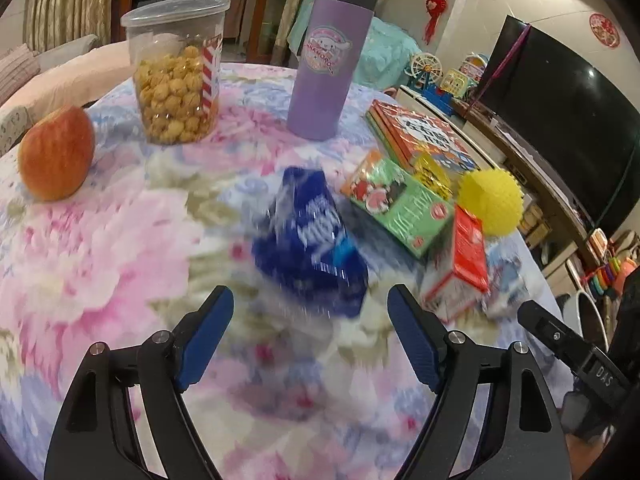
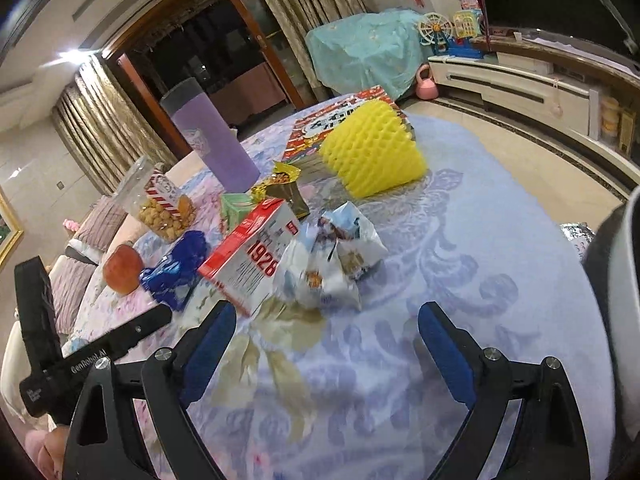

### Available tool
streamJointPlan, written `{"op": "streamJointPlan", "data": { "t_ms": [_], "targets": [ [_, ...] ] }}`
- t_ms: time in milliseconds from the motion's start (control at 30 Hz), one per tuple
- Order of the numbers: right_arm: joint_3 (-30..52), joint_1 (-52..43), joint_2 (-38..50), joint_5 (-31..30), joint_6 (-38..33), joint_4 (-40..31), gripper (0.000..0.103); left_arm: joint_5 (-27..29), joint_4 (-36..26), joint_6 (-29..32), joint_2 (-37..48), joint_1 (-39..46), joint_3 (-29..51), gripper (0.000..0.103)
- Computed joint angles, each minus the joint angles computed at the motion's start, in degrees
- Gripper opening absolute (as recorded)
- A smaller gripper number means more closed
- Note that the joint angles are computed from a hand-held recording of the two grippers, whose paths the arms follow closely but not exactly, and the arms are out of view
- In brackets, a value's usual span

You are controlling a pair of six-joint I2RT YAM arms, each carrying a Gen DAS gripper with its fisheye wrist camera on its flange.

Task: Collect trash
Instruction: 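Grasp the blue chip bag with the left tool while the right tool grasps the white wrapper, then carry the blue chip bag and white wrapper over the trash bin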

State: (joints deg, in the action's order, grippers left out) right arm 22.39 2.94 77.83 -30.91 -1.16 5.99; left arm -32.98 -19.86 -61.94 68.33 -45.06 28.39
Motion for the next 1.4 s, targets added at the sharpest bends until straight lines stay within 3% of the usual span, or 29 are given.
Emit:
{"op": "streamJointPlan", "data": {
  "t_ms": [133,167,200,267,333,433,667,833,1100,1400],
  "targets": [
    [3.00,2.01,5.21,2.44,1.91,2.41,0.094,1.53,3.93,3.24,2.26,3.08,-0.54,0.077],
    [3.26,2.13,5.74,2.71,2.08,3.13,0.093,1.44,4.75,3.91,2.70,3.17,-0.76,0.059],
    [3.37,2.30,5.78,3.10,2.15,3.35,0.092,1.86,5.15,4.52,3.07,3.37,-0.79,0.050],
    [3.56,2.64,5.99,3.78,1.87,3.69,0.076,2.38,5.52,5.00,3.67,3.21,-0.82,0.040],
    [4.14,2.62,6.59,3.17,0.89,2.41,0.038,0.53,4.30,4.10,2.74,1.07,-0.88,0.031],
    [2.64,1.63,4.83,1.86,-0.06,1.81,0.026,-1.47,1.04,0.96,0.66,-3.02,-0.68,0.028],
    [-2.51,-4.78,-7.03,-4.03,-4.81,-5.51,0.024,-6.95,-8.16,-12.03,-0.83,-17.80,1.83,0.027],
    [-4.28,-12.59,-15.96,-9.22,-10.95,-15.38,0.024,-9.37,-10.55,-15.58,3.65,-25.61,6.88,0.027],
    [-1.86,-30.38,-21.72,-18.75,-27.23,-34.13,0.024,-10.66,-9.05,-15.30,10.52,-32.00,13.80,0.027],
    [4.72,-49.89,-14.47,-24.66,-50.24,-51.46,0.024,-8.65,-4.97,-10.16,18.39,-33.54,20.49,0.027]
  ]
}}
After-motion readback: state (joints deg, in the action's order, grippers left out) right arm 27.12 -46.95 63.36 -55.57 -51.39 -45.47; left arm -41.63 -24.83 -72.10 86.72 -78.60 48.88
